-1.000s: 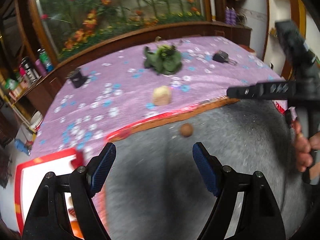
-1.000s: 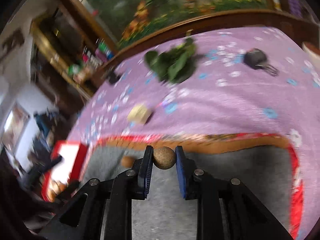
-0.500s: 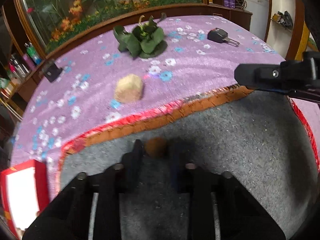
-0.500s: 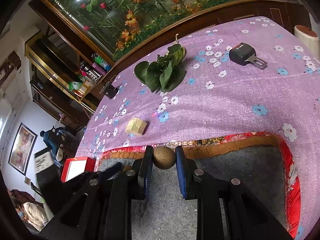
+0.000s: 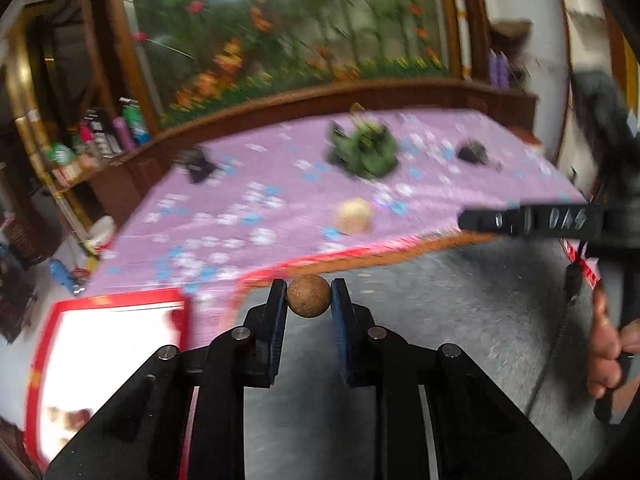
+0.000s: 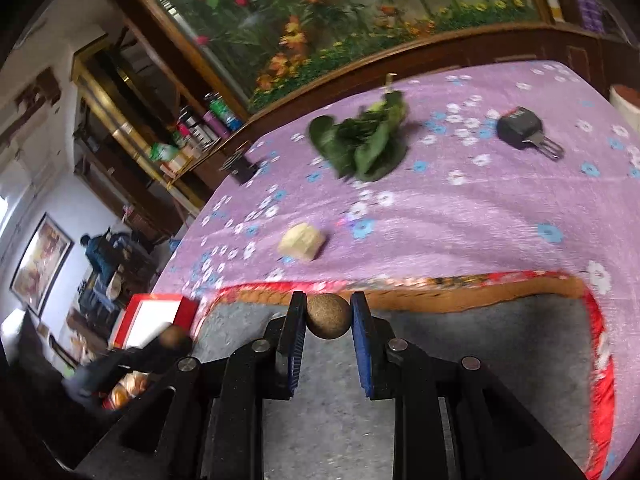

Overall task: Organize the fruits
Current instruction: 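Grasp a brown round nut with the right gripper while the left grasps another brown nut, then carry both brown nuts over the white tray and hold them there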

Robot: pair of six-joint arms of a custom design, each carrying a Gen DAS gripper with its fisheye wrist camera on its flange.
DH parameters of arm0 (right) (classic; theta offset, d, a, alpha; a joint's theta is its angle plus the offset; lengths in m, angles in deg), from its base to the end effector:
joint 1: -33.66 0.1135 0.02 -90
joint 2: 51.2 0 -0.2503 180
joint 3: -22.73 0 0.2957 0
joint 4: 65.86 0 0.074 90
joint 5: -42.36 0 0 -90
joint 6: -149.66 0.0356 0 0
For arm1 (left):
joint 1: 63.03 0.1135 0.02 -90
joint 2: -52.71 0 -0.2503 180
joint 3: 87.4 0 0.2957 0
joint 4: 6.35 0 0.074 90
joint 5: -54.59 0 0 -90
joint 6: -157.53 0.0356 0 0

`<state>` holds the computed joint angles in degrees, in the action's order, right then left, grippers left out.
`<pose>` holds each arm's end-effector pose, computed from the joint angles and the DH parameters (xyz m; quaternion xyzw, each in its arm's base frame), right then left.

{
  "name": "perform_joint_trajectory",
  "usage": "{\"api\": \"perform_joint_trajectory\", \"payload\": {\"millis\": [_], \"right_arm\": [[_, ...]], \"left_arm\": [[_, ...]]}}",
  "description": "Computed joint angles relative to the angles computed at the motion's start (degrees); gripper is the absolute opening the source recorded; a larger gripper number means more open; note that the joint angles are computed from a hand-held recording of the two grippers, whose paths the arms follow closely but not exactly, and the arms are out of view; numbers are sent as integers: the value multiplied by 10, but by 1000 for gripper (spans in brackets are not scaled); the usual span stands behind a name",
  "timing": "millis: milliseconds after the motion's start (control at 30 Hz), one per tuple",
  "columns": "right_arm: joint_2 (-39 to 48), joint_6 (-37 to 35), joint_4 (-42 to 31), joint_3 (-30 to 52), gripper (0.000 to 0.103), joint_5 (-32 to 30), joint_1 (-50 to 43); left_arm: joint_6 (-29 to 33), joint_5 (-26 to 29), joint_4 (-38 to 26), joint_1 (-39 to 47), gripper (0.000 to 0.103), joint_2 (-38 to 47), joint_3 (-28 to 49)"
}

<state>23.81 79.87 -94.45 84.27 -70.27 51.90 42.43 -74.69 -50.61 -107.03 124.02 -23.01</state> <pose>0.3017 0.1138 0.2148 -0.0643 0.8972 0.3005 0.3171 0.2293 -0.1901 0.2358 0.0357 0.8946 0.0836 0.4376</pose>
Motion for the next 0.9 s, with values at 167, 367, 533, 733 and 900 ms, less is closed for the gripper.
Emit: {"api": "perform_joint_trajectory", "payload": {"millis": [167, 367, 533, 733, 900], "right_arm": [[-48, 24, 15, -29, 23, 57, 78], [-102, 53, 13, -34, 23, 151, 215], [-119, 73, 19, -32, 22, 207, 307], [-111, 97, 23, -23, 22, 250, 383], [-89, 105, 24, -5, 22, 268, 418]], "left_arm": [[-29, -75, -86, -11, 19, -170, -66], [-38, -121, -160, -10, 19, -310, -109], [-39, -123, -191, 0, 20, -397, -143], [-39, -120, -215, 6, 20, -453, -162], [-44, -119, -238, 6, 20, -485, -171]]}}
